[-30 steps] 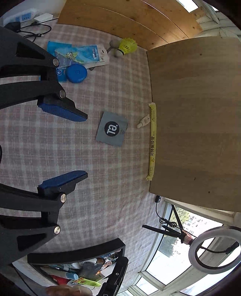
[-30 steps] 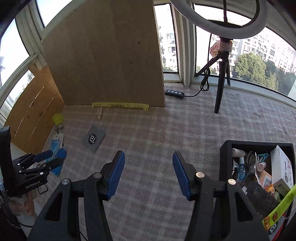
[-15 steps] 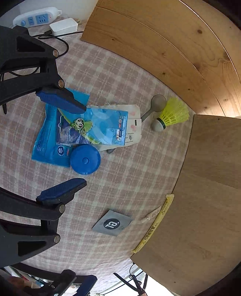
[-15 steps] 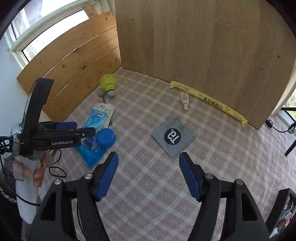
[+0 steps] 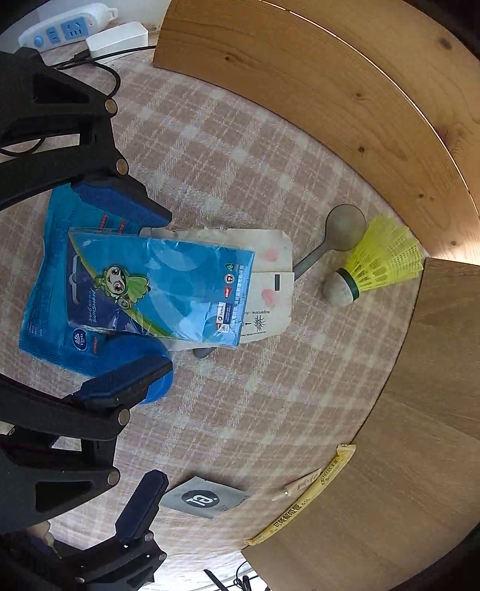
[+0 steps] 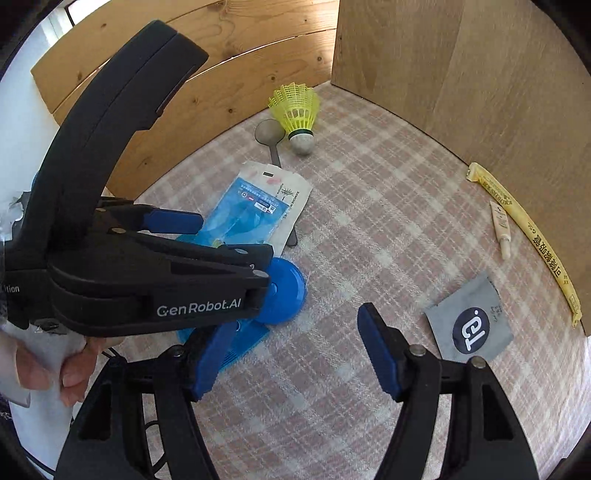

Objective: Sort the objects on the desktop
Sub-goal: 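Grasp the blue wipes packet with the left gripper while the right grasps the blue round tape measure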

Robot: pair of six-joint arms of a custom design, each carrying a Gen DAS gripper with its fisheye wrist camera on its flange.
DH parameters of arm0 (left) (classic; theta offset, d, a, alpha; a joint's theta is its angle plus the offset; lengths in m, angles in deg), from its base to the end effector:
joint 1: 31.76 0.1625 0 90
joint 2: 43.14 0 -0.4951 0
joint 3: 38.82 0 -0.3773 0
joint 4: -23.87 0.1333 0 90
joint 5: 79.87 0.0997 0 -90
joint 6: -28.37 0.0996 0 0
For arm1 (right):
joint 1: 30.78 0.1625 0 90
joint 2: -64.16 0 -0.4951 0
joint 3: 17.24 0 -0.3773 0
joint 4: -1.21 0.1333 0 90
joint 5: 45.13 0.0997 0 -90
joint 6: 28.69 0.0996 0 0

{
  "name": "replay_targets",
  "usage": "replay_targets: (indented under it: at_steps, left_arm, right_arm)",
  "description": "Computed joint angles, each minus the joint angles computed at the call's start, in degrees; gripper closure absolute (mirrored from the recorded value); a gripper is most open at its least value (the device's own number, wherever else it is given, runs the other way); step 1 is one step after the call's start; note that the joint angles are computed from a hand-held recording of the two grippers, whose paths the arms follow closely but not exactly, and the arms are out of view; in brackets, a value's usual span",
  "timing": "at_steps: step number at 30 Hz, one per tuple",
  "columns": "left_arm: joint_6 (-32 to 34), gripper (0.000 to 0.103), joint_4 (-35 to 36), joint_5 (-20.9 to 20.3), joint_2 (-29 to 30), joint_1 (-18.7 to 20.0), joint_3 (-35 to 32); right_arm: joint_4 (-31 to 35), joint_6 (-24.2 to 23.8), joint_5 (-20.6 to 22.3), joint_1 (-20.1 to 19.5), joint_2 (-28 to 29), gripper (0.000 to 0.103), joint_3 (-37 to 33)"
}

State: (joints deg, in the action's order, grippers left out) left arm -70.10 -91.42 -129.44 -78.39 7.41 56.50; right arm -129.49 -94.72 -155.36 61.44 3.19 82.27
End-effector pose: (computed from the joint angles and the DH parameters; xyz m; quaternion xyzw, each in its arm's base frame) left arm -0.3644 -0.5521 0.0021 -0.2672 0.8609 -0.2437 0.3577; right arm 0.1235 -0.6342 0.2707 0.5494 -0.8167 -0.0771 0.1589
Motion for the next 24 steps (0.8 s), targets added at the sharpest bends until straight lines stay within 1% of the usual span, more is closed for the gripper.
replay_targets:
  at_steps: [8,10,15,17,19,24]
  left_arm:
    - [-3.28,0.034,1.93,0.89,0.31,-0.04,0.24]
    - [-3.15,0.034,0.78,0.62,0.3,-0.23,1.0]
    - [-3.63,0.039,-0.95,0.58,0.38,-0.86,2.3]
    - [-4.24,0.044,-0.38,0.45,0.47,-1.26,2.5]
    - [-4.6,0.046,0.13,0.51,0.63,-1.6,2.54]
    - [-5.81,0.05,-1.03,0.33,0.35,-2.79,4.24]
  right_arm:
    - [-3.79,-1.82,-0.85,0.09,1.68,0.036,1.69]
    - [-4.56,-1.93,-1.12,0.06,2.15,0.036,2.21]
    - [-6.98,-2.74,-1.77,0.3,2.91,0.036,3.89]
    - [-7.71,-3.16,-2.18,0.49,3.12,0.036,4.66]
    - [-10.11,-3.76,-1.26,0.41,3.01,0.036,5.62]
    - [-8.77,-2.7,-0.83,0.19,2.91,0.037,4.61]
